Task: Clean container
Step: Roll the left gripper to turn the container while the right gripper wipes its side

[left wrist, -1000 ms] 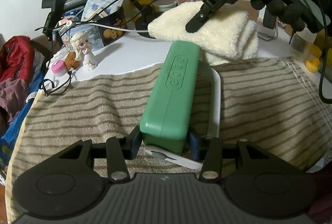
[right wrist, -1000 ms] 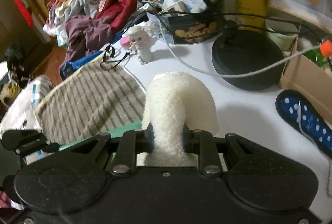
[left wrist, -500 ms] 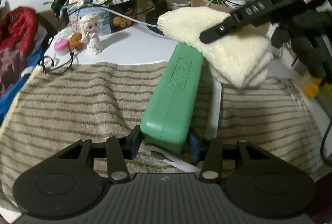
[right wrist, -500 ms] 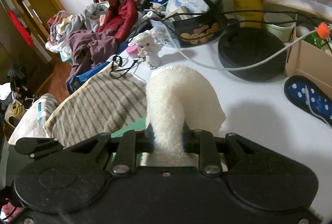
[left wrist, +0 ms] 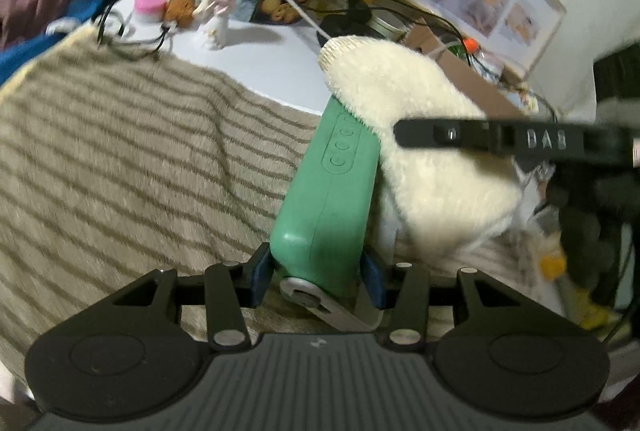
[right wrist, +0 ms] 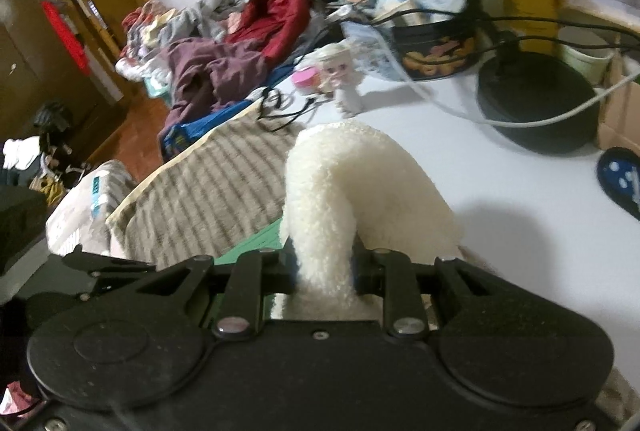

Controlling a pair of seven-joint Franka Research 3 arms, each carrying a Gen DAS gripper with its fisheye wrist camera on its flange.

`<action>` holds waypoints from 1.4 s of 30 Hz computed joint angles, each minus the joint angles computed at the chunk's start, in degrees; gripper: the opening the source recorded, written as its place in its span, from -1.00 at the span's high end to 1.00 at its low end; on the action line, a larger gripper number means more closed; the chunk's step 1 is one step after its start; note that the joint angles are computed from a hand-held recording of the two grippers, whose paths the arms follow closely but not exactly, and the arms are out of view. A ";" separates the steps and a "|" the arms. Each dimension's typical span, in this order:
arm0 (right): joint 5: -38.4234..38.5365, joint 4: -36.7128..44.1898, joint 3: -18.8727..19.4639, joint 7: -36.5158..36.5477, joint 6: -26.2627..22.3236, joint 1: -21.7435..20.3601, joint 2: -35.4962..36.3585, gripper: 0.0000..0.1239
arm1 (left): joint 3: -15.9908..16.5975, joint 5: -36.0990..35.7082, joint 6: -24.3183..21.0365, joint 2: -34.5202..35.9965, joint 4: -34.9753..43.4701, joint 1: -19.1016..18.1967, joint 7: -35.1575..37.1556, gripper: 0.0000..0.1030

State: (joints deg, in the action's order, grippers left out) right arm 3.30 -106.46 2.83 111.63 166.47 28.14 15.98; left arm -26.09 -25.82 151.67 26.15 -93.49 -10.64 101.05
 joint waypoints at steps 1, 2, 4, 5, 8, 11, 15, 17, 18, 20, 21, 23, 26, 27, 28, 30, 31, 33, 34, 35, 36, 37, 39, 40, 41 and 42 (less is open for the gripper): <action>0.15 0.20 0.25 -0.29 -0.08 0.00 0.21 0.65 | -0.41 -1.09 -0.19 0.20 0.08 0.52 -0.14 0.12; 0.51 0.61 0.62 -0.82 -0.28 -0.12 0.57 0.65 | -0.82 -2.32 -0.38 0.38 0.11 1.05 -0.26 0.12; 1.51 1.04 1.30 -2.05 -0.56 -0.47 0.96 0.65 | -1.72 -5.34 -0.74 0.66 0.00 2.22 -0.42 0.12; 1.83 1.17 1.46 -2.55 -0.76 -0.51 1.08 0.65 | -2.13 -6.98 -0.92 0.81 -0.06 2.78 -0.46 0.12; 2.50 1.47 1.72 -3.64 -1.30 -0.36 1.38 0.66 | -3.61 -13.09 -1.30 1.39 -0.48 4.70 -0.07 0.12; 2.95 1.55 1.89 -4.32 -1.66 -0.06 1.62 0.66 | -4.75 -19.45 -1.28 1.92 -1.21 6.23 1.07 0.12; 3.45 1.44 2.17 -5.05 -2.26 0.30 1.71 0.66 | -5.61 -27.32 -0.97 2.32 -2.26 7.53 3.79 0.11; 3.72 1.33 2.38 -5.50 -2.65 0.42 1.63 0.66 | -5.84 -31.36 -0.95 2.57 -2.68 8.01 5.28 0.11; 3.90 1.32 2.58 -5.90 -2.92 0.43 1.58 0.66 | -5.84 -33.23 -1.01 2.68 -2.83 8.17 6.06 0.11; 4.27 1.30 2.98 -6.73 -3.47 0.46 1.50 0.66 | -5.68 -36.67 -1.22 2.81 -3.14 8.29 7.70 0.11; 4.48 1.30 3.19 -7.13 -3.81 0.51 1.49 0.66 | -5.54 -38.31 -1.30 2.85 -3.29 8.28 8.54 0.11; 4.39 1.06 3.17 -7.28 -4.28 0.88 1.27 0.66 | -5.12 -41.05 -1.32 2.74 -3.63 8.07 10.77 0.12; 4.76 0.76 3.28 -7.61 -4.86 0.90 1.05 0.65 | -4.30 -44.43 -1.19 2.26 -4.13 7.55 14.83 0.07; 4.88 0.67 3.30 -7.66 -5.01 0.88 1.01 0.65 | -4.08 -45.70 -1.07 2.11 -4.27 7.43 16.31 0.00; 4.83 0.60 3.22 -7.56 -5.09 0.95 0.98 0.65 | -4.00 -47.50 -0.86 2.00 -4.38 7.45 18.09 -0.02; 4.52 0.56 3.04 -7.33 -5.29 1.14 0.95 0.65 | -3.80 -52.20 -1.09 1.59 -4.98 7.94 21.43 -0.12; 4.25 0.60 2.93 -7.19 -5.42 1.26 0.95 0.65 | -3.69 -55.02 -1.33 1.52 -5.19 8.26 22.97 -0.14; 4.15 0.85 2.91 -6.86 -5.80 1.34 1.03 0.65 | -3.03 -59.23 -2.47 1.48 -5.54 8.59 25.15 -0.15; 4.29 0.87 2.99 -6.82 -5.96 1.27 1.02 0.65 | -2.33 -59.77 -3.03 1.38 -5.68 8.33 25.25 -0.14; 4.52 0.81 3.12 -6.76 -6.05 1.22 0.94 0.65 | -1.38 -59.02 -3.45 1.21 -5.73 7.68 24.86 -0.14; 4.75 0.75 3.24 -6.72 -6.14 1.17 0.86 0.65 | -0.42 -58.25 -3.86 1.06 -5.76 7.02 24.47 -0.13; 5.15 0.74 3.45 -6.69 -6.19 1.10 0.84 0.65 | 0.39 -57.56 -4.09 0.93 -5.78 6.41 24.27 -0.13; 6.06 0.72 3.78 -6.45 -6.07 1.01 0.82 0.65 | 1.36 -56.76 -3.81 0.66 -5.94 5.48 24.80 0.01; 5.93 1.12 3.66 -6.24 -6.21 1.12 1.06 0.65 | 1.55 -57.10 -3.58 0.41 -6.32 5.36 25.55 0.06; 5.78 1.53 3.54 -6.02 -6.37 1.23 1.31 0.65 | 1.73 -57.38 -3.33 0.09 -6.76 5.23 26.39 0.15; 5.62 2.50 3.43 -6.02 -6.65 1.22 1.91 0.65 | 1.87 -57.63 -3.13 -0.11 -7.00 5.04 27.30 0.17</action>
